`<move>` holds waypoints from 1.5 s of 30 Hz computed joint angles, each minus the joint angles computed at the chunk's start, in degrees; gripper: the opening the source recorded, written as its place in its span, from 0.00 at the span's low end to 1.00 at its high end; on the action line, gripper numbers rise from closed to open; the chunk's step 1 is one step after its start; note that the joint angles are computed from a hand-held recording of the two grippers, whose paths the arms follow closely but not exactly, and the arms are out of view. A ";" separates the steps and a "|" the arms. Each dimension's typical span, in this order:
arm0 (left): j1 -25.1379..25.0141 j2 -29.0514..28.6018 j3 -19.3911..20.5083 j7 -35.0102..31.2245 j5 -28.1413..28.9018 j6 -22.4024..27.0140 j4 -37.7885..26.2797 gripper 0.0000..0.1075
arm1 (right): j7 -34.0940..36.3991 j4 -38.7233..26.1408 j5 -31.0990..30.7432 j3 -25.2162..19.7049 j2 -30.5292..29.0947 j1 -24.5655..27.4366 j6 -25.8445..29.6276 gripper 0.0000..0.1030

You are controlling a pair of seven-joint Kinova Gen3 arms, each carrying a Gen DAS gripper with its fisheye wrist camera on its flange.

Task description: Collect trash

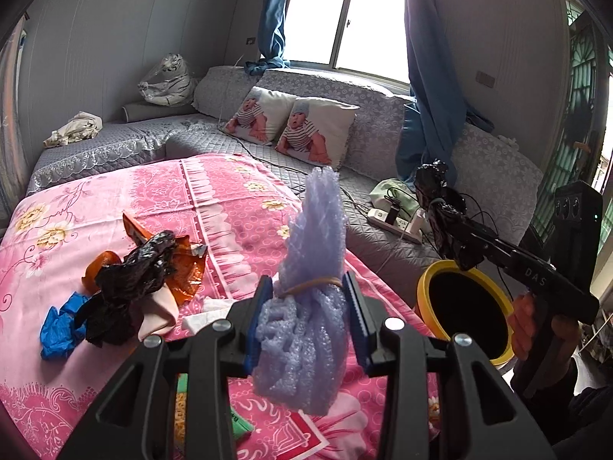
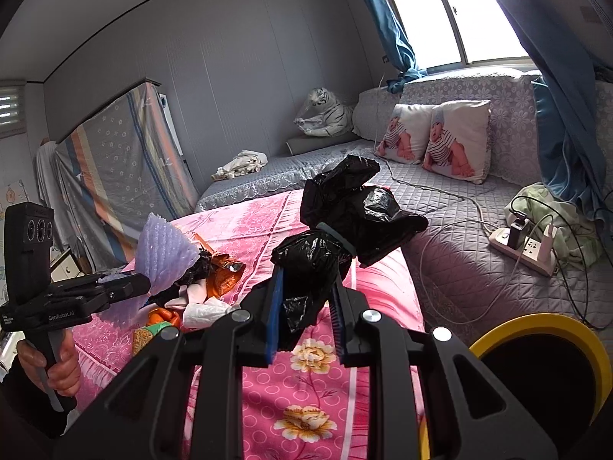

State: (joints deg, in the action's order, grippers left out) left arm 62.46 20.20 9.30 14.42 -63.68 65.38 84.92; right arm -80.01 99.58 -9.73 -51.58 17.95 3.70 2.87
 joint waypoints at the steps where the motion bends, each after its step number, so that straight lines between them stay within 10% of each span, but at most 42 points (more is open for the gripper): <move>1: -0.45 0.42 0.18 -1.57 0.21 -0.44 -0.98 0.33 | -0.12 0.25 -0.06 0.28 -0.43 0.30 -0.17 0.20; 21: -0.36 10.73 -6.97 -25.26 9.57 -12.21 -19.66 0.33 | -10.06 7.30 3.10 4.48 -7.85 7.81 -5.00 0.20; 45: -4.90 27.05 -8.77 -51.69 35.74 -18.52 -45.60 0.33 | -26.76 11.14 12.98 23.69 -11.86 -1.80 -5.57 0.20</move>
